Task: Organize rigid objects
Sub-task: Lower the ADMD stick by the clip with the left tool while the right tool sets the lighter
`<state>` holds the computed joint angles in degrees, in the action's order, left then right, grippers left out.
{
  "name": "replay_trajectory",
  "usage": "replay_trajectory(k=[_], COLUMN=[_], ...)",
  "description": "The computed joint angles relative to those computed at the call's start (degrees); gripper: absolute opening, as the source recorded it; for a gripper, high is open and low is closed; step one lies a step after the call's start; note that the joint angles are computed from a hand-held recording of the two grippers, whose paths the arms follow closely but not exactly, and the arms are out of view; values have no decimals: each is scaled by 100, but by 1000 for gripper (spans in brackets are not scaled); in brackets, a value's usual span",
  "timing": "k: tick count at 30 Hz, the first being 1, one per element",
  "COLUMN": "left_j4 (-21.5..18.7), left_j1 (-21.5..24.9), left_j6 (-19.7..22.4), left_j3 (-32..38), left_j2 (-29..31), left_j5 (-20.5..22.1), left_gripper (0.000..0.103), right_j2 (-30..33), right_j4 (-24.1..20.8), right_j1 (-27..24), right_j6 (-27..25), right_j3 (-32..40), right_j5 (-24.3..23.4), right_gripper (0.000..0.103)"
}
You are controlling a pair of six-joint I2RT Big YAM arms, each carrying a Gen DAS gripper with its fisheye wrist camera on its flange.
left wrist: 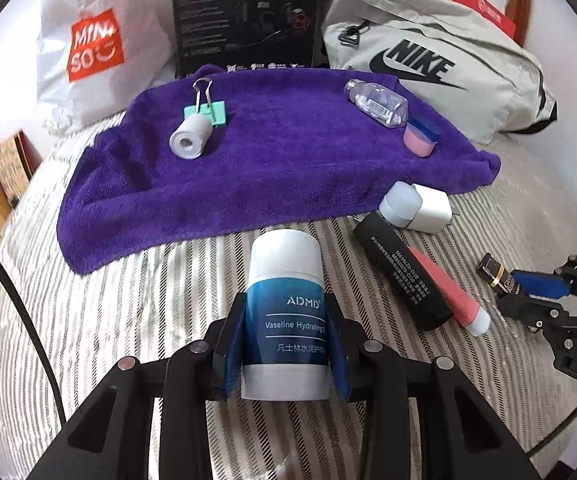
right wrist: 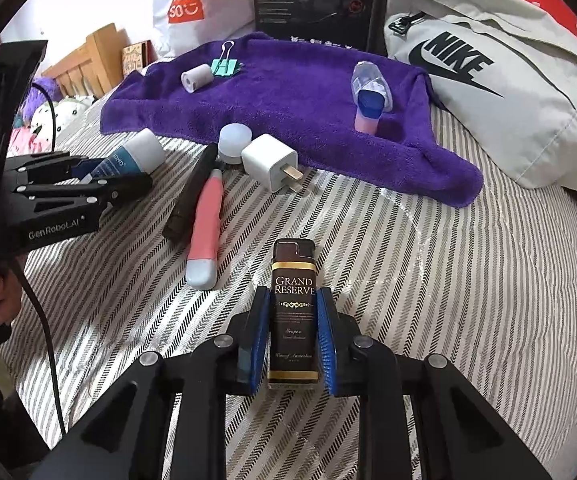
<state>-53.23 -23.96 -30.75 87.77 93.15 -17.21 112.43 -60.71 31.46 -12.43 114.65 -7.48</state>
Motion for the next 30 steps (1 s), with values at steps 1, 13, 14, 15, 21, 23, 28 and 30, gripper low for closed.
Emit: replay_trajectory(k=[1, 13, 14, 15, 21, 23, 28, 30], left_j4=[49, 214, 202, 190, 97, 98, 144, 130], left_j1=[43, 309, 322, 333, 418, 448, 594, 669], left_j6=[-79, -267, -256, -240, -160, -153, -110, -88], left_j3=[-76, -437, -419, -391, -196, -167, 12, 113], left_j2=[-74, -559, -567, -572, -555, -562, -456, -372], left_j5=[71, 341, 353, 340, 307, 292, 381, 409], left_gripper=[34, 34, 34, 34, 34, 34, 34, 34], right_j2=[16, 93, 109, 145, 349, 502, 1120, 1476], right_j4=[-73, -322, -333, -390, -573, -708, -1191, -1475], right_j1=[-27, -67, -66, -68, -88, -97, -123, -124], right_j6=[11, 66, 81, 82, 100, 103, 90, 109], right_j3=[52, 552, 602, 691, 1197, 1513, 2707, 3372], right_j5=[-119, -417, -436, -472, -605, -637, -683, -666], right_gripper=[23, 23, 23, 23, 23, 23, 23, 23])
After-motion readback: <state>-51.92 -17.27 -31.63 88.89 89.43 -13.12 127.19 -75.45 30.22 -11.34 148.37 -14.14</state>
